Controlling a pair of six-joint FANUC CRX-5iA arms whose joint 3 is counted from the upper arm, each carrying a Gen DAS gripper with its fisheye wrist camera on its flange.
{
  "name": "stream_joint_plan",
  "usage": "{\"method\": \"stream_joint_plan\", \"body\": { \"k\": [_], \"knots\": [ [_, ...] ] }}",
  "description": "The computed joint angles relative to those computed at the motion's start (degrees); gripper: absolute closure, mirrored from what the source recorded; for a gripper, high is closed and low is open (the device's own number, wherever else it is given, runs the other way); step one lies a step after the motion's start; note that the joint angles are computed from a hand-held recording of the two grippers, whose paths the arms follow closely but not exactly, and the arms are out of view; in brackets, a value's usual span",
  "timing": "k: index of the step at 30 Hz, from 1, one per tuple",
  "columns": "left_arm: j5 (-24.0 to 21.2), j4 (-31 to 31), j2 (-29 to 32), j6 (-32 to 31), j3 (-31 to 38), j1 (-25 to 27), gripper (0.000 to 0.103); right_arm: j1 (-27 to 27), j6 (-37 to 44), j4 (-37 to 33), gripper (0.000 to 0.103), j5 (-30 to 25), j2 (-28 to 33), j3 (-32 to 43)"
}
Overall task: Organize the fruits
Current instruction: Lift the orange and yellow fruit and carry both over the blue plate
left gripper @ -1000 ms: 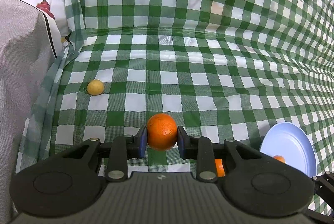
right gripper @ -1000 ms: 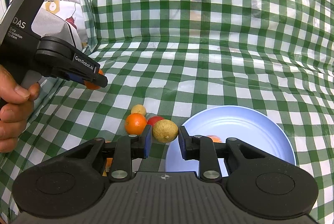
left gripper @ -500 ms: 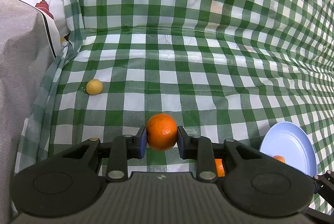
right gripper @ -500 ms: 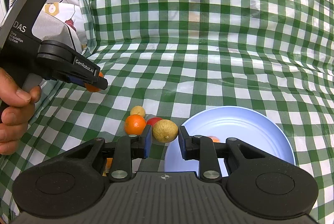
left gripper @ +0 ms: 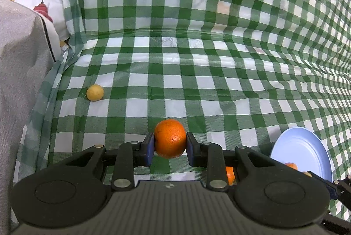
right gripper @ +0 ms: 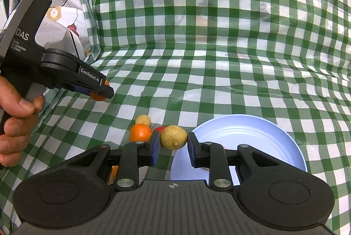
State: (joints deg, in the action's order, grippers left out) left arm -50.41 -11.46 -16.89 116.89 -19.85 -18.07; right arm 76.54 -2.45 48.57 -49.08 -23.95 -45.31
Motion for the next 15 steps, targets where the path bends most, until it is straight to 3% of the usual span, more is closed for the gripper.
{"method": "stream_joint_plan", "body": {
  "k": [7, 15],
  "knots": [
    [1.8, -1.2, -0.3, 0.9, 0.4, -2.2, 0.07, 0.5, -4.8, 3.9, 0.075, -5.2, -1.7, -1.4],
    [6.2, -0.3, -0.5, 0.7, 0.3, -7.6, 0.07, 0.1, -15.0, 4.0, 0.075, -19.9, -4.0, -2.5]
  ]
}}
